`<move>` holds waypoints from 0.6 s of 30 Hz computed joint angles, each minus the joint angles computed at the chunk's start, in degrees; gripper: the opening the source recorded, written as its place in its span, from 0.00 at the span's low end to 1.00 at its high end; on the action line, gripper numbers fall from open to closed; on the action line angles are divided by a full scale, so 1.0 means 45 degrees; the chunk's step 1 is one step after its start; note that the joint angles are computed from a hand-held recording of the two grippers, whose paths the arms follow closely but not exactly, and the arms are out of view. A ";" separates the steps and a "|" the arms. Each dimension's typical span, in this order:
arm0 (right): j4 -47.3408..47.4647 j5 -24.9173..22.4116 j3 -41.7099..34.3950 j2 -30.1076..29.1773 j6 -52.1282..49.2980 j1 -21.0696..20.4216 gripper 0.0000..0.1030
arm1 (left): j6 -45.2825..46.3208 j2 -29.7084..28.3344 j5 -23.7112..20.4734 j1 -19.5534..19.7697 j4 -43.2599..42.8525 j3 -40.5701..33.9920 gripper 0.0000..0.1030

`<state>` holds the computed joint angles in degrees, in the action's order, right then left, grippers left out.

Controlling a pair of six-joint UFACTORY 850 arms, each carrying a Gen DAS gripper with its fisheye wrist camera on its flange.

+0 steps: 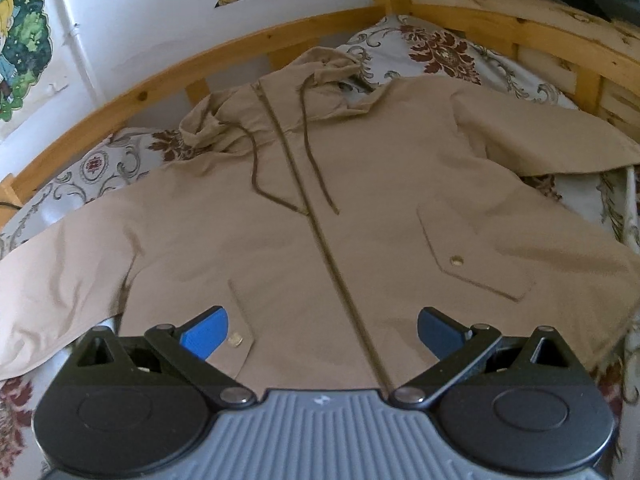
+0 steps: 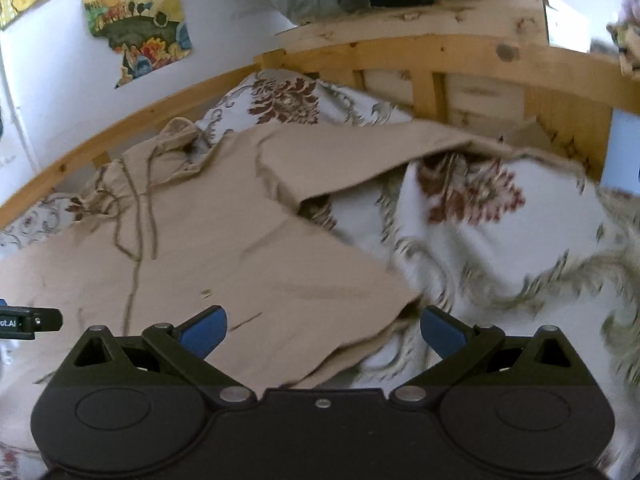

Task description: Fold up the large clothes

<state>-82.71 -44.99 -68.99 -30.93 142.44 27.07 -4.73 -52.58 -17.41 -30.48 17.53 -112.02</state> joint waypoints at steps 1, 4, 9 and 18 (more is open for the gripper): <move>-0.0003 -0.0182 0.0039 0.0023 -0.0217 -0.0127 0.99 | -0.0269 -0.0285 -0.0075 -0.0036 0.0144 -0.0348 0.99; -0.0405 -0.0493 0.0414 0.0256 -0.0152 -0.0487 0.99 | -0.1729 -0.1259 -0.1076 -0.0250 0.1028 -0.1732 0.99; -0.1318 -0.1171 0.1665 0.1038 0.1824 -0.1212 1.00 | -0.1116 -0.2548 -0.2844 -0.0372 -0.0520 -0.3896 0.99; -0.3205 0.0226 0.3253 0.2293 0.7973 -0.3227 0.95 | -0.0836 -0.2223 -0.2729 -0.0241 -0.0627 -0.3405 0.99</move>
